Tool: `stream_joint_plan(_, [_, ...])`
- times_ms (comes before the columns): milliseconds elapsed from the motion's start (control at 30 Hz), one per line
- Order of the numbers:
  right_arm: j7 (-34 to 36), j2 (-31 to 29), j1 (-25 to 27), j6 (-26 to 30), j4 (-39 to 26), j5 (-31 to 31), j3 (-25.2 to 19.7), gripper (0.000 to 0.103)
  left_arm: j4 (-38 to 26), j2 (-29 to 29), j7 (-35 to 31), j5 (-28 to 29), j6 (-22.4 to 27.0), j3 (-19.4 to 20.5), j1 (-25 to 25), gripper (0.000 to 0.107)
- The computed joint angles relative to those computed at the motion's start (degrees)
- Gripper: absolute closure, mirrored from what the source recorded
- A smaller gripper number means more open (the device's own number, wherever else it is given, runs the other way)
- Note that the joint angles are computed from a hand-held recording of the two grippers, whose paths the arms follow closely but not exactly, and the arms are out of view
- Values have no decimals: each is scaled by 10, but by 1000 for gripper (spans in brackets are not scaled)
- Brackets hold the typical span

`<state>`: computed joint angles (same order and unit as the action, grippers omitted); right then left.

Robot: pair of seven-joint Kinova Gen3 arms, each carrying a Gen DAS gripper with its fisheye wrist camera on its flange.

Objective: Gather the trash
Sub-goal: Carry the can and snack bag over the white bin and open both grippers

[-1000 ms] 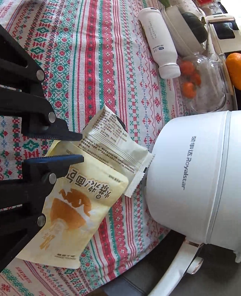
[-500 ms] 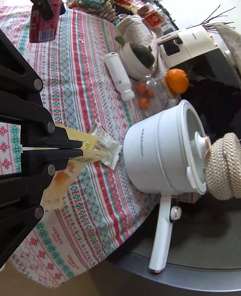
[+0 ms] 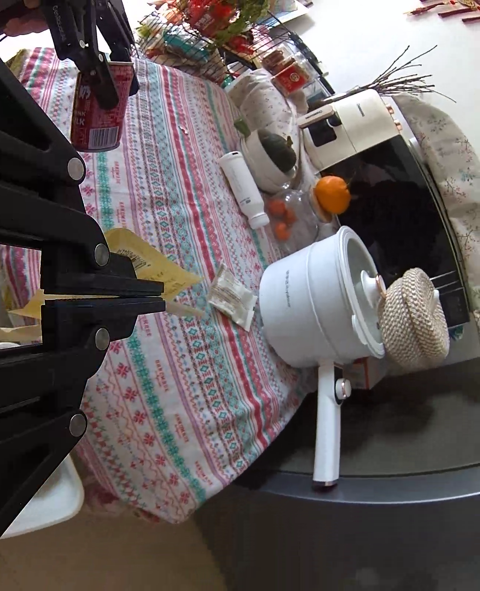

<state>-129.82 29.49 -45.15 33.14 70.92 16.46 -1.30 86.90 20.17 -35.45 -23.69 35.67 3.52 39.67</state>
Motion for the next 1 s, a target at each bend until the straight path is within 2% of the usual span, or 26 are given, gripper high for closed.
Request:
stream_joint_plan(100, [-19, -21, -3, 3, 36, 0, 5, 103, -19, 13, -31, 13, -2, 17, -2, 53])
stream_joint_plan(300, [-44, -70, 26, -6, 115, -8, -6, 103, -63, 47, -95, 61, -2, 38, 1, 53])
stream_joint_plan(467, [-108, -115, 33, -5, 188, 18, 4, 103, -117, 89, -155, 103, 12, 50, 10, 53])
stream_joint_plan(633, [-157, -120, 46, 47, 205, 52, 0, 103, -181, 139, -217, 137, 40, 57, 27, 53])
stream_joint_plan(767, [-171, -111, 70, 79, 207, 54, -9, 103, -235, 182, -262, 161, 65, 60, 41, 53])
stream_joint_plan(1000, [-186, -102, 95, 96, 210, 40, -17, 103, -335, 254, -313, 187, 128, 51, 69, 53])
